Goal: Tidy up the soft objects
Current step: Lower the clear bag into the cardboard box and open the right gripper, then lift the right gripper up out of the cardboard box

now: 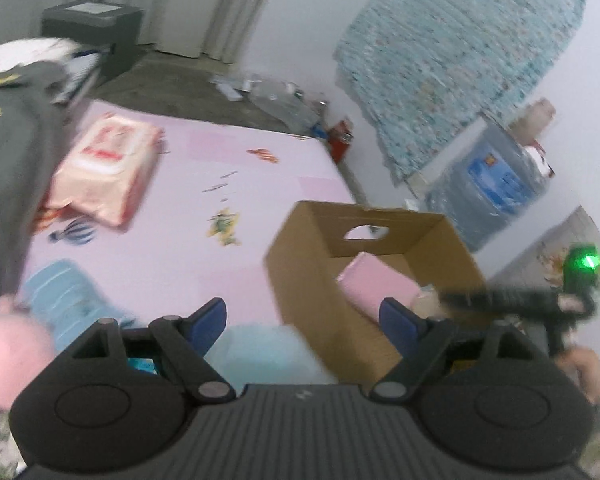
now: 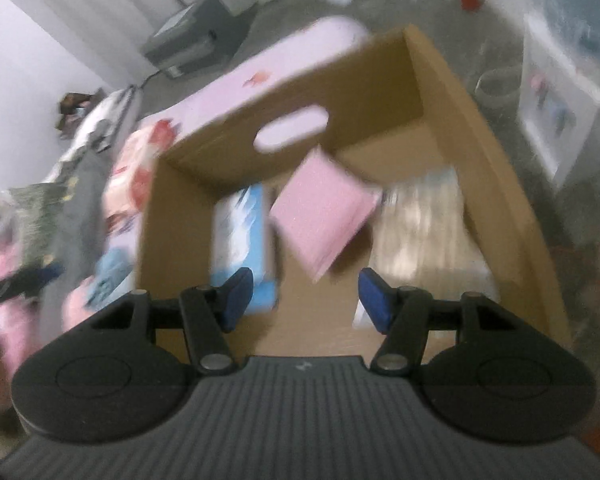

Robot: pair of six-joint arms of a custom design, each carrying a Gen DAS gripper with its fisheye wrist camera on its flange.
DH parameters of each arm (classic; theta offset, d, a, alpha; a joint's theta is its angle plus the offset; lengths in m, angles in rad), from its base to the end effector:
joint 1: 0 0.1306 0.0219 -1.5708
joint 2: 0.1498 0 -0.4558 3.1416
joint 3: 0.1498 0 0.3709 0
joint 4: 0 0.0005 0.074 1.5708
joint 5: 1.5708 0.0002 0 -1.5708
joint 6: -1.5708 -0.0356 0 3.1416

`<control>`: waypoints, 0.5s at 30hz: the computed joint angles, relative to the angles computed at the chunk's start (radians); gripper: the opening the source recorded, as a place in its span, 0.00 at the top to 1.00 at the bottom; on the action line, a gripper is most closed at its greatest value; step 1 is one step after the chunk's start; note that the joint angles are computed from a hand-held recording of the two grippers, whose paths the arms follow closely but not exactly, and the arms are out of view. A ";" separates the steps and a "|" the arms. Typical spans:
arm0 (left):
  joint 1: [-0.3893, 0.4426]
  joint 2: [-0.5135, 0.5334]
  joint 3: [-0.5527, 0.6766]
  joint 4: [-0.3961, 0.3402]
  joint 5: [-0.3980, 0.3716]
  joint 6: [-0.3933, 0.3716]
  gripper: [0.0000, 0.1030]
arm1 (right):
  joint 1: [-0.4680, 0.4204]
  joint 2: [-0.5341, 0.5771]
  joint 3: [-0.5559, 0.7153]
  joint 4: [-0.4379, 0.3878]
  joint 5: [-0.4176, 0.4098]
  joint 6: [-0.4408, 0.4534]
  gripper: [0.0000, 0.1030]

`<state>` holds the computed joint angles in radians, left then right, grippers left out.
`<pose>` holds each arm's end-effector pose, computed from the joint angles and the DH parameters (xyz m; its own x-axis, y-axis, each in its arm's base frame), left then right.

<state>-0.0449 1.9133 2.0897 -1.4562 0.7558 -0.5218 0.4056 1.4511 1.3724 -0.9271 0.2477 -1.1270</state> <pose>0.6292 -0.0532 0.5016 -0.7154 0.3952 -0.5762 0.6758 0.6011 -0.4266 0.4294 0.1743 0.4653 -0.5697 0.7082 -0.4169 0.5884 0.7057 0.3946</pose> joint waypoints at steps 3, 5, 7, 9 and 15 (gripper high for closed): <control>0.039 0.009 -0.006 -0.016 0.006 -0.008 0.18 | -0.030 0.085 0.072 -0.027 0.110 0.062 0.44; 0.057 0.013 -0.010 -0.017 0.004 -0.010 0.18 | -0.064 0.127 0.091 -0.004 0.096 0.051 0.44; 0.072 0.024 0.002 -0.029 0.004 -0.016 0.18 | -0.084 0.166 0.110 0.001 0.080 0.042 0.44; 0.087 0.039 0.027 -0.049 0.019 -0.018 0.18 | -0.096 0.206 0.130 0.001 0.010 0.053 0.44; 0.103 0.050 0.039 -0.062 0.059 -0.022 0.18 | -0.074 0.237 0.133 0.024 -0.070 0.045 0.44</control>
<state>0.0585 1.9631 2.1285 -1.5179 0.8145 -0.5434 0.3318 1.6881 1.5058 -0.9032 0.1777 -1.0823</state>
